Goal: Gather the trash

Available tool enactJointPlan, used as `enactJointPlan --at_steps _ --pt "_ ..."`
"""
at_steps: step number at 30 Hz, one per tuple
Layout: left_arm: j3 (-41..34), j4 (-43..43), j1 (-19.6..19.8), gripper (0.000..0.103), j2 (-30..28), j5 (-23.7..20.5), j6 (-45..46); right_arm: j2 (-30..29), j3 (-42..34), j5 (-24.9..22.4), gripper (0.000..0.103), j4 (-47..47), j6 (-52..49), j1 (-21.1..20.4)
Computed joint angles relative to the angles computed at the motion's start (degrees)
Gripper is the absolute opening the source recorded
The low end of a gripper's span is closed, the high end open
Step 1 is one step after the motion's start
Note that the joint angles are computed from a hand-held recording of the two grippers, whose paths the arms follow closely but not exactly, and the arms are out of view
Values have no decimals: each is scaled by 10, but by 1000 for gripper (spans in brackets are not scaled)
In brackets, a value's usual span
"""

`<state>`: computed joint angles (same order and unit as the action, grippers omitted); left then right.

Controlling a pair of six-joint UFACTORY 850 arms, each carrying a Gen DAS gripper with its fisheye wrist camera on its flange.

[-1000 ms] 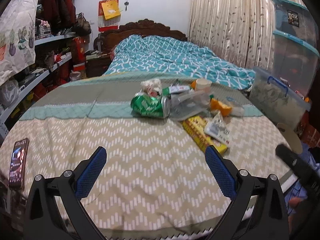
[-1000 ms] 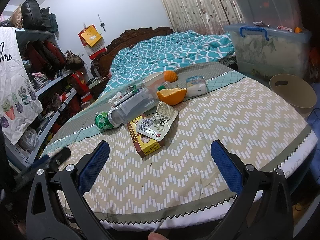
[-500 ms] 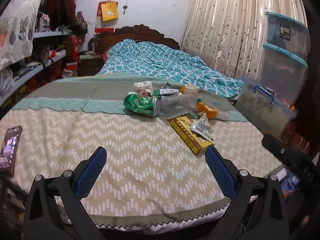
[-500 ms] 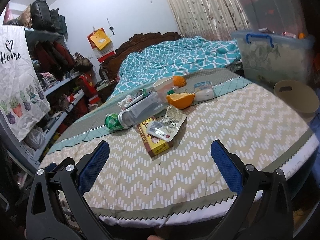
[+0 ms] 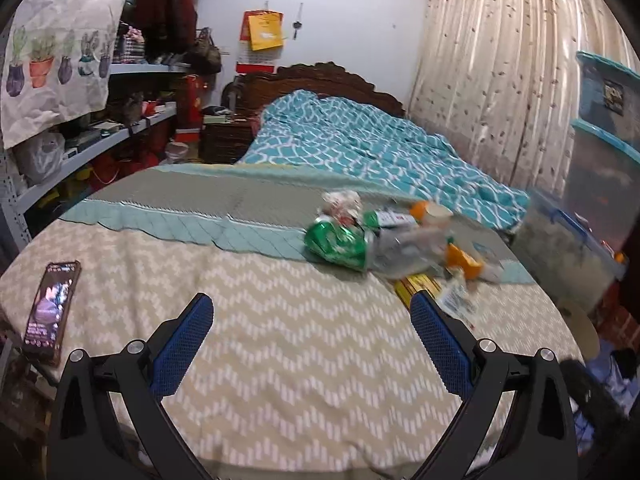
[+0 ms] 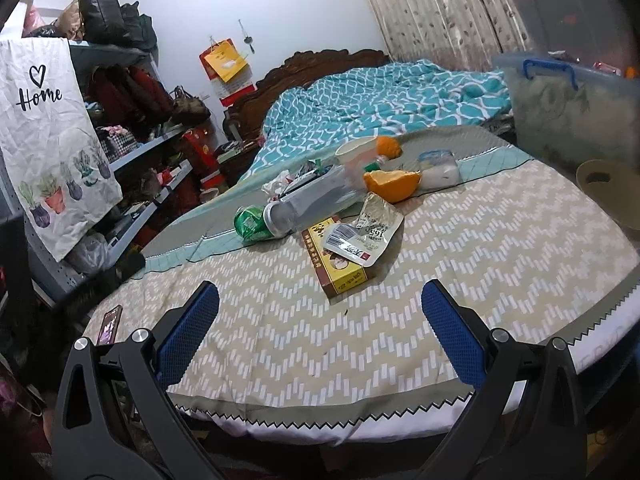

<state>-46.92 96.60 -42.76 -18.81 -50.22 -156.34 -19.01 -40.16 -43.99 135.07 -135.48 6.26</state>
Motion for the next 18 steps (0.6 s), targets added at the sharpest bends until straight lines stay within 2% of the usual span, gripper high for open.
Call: enactJointPlan --at_steps 5,10,13,18 --pt "-11 2 21 94 7 8 34 -9 -11 -1 100 -45 22 1" --pt "-34 -2 31 94 -3 -4 73 -23 -26 0 100 -98 59 0" --pt "-54 -4 46 94 -16 22 95 -28 -36 17 100 -139 69 6" --pt "-76 28 69 94 -41 77 82 -21 -26 19 100 -87 18 3"
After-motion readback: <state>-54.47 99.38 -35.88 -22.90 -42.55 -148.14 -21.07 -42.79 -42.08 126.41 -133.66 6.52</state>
